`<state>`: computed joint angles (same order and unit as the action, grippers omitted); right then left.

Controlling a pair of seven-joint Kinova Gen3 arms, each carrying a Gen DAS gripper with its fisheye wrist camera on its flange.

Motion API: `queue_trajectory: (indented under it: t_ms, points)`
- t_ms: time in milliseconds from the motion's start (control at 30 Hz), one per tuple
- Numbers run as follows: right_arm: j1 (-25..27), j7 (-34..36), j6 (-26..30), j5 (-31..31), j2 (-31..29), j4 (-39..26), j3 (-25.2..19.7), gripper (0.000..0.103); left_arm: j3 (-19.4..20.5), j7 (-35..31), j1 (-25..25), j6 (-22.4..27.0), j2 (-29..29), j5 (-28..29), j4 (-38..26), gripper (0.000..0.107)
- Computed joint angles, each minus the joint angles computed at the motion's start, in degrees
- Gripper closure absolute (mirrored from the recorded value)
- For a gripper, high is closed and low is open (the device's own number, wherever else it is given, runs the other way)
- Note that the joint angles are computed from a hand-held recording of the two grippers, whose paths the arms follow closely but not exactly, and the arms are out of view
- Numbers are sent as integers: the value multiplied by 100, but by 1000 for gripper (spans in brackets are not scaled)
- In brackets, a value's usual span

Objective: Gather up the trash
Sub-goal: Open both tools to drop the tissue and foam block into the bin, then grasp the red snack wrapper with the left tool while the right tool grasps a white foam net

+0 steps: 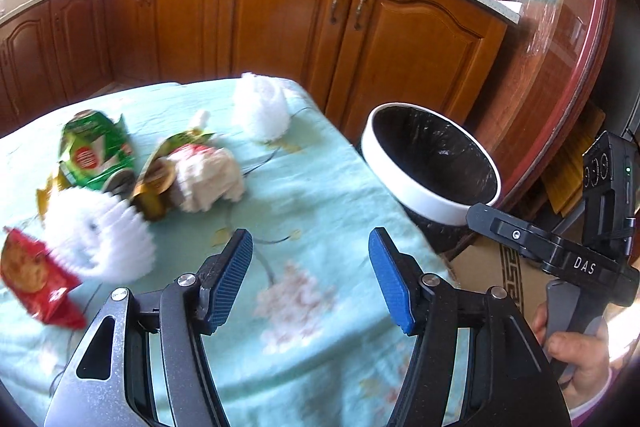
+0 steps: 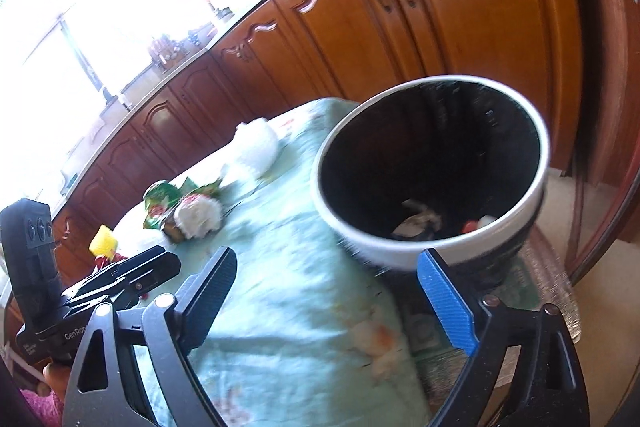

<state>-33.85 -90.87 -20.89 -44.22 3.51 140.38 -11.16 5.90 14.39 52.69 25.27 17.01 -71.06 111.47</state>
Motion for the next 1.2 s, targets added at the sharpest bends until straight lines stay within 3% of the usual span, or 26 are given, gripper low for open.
queue_trajectory:
  t_ms: [133,433,667,867,1033,1200]
  points:
    - [-298,5,-151,-178,222,-113,-107,6,4,522,2,104,-270,-234,446,46]
    - [-1002,275,-76,-359,622,-578,70,6,471,1650,-307,626,-770,-668,1283,46]
    - [-1439,609,126,-392,924,-1069,261,6,883,1985,-727,954,-1111,-746,1722,46]
    - [-1657,472,413,-23,1239,-1521,461,6,1085,2069,-1118,1061,-1355,-696,1996,46]
    - [-1745,214,666,416,1437,-1881,602,6,1094,2120,-1473,918,-1541,-713,2188,46]
    - [-1714,-170,776,974,1604,-2190,627,7,952,2044,-1964,353,-1652,-845,2296,46]
